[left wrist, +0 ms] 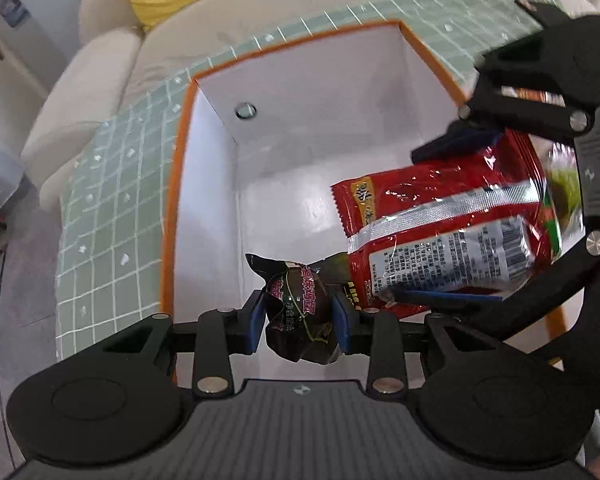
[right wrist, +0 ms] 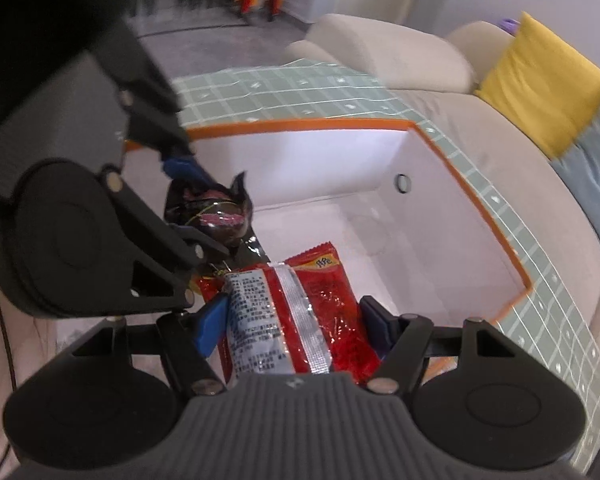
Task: Organize snacks
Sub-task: 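Carry both packets over the orange box and open both tools to drop them inside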
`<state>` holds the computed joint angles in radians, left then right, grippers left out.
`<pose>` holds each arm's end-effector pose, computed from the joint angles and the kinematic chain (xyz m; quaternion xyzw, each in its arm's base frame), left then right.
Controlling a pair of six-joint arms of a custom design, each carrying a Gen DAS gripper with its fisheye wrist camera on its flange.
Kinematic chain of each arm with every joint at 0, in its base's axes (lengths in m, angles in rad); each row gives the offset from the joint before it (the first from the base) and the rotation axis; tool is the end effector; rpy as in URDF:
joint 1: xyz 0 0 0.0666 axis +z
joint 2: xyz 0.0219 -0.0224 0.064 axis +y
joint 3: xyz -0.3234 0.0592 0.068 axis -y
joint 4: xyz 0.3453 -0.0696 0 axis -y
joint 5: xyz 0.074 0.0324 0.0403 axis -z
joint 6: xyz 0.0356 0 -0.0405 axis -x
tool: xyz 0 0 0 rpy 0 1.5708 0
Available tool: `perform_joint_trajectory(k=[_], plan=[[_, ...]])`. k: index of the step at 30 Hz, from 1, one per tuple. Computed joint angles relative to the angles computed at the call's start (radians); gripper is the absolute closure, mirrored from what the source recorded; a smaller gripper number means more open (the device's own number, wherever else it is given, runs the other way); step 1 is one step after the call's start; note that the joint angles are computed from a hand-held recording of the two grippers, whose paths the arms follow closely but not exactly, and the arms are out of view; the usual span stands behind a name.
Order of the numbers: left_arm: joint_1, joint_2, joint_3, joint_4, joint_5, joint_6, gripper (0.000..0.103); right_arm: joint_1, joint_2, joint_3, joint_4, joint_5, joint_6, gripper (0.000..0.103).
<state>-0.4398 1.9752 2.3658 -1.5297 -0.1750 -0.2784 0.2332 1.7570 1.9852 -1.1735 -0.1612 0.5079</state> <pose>0.5240 -0.2402 0.4335 0.3244 0.9176 0.0679 0.2195 0.5326 0.1320 0.4253 -0.3665 0.8751 0.0339 0.3143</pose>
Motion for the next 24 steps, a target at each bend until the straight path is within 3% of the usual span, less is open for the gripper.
perform_joint_trajectory(k=[4, 11, 19, 24], plan=[[0.009, 0.028, 0.028, -0.031, -0.001, -0.016, 0.064, 0.009, 0.036, 0.042, -0.043, 0.012, 0.043, 0.035], [0.017, 0.076, 0.091, -0.086, -0.008, -0.002, 0.063, 0.007, 0.097, 0.095, -0.090, 0.046, 0.025, 0.036], [0.009, 0.105, 0.111, -0.095, -0.018, 0.024, 0.063, -0.001, 0.090, 0.039, -0.053, 0.038, 0.027, 0.036], [0.015, 0.101, 0.084, -0.063, -0.024, 0.022, 0.058, -0.003, 0.092, 0.044, -0.042, 0.031, 0.013, 0.033]])
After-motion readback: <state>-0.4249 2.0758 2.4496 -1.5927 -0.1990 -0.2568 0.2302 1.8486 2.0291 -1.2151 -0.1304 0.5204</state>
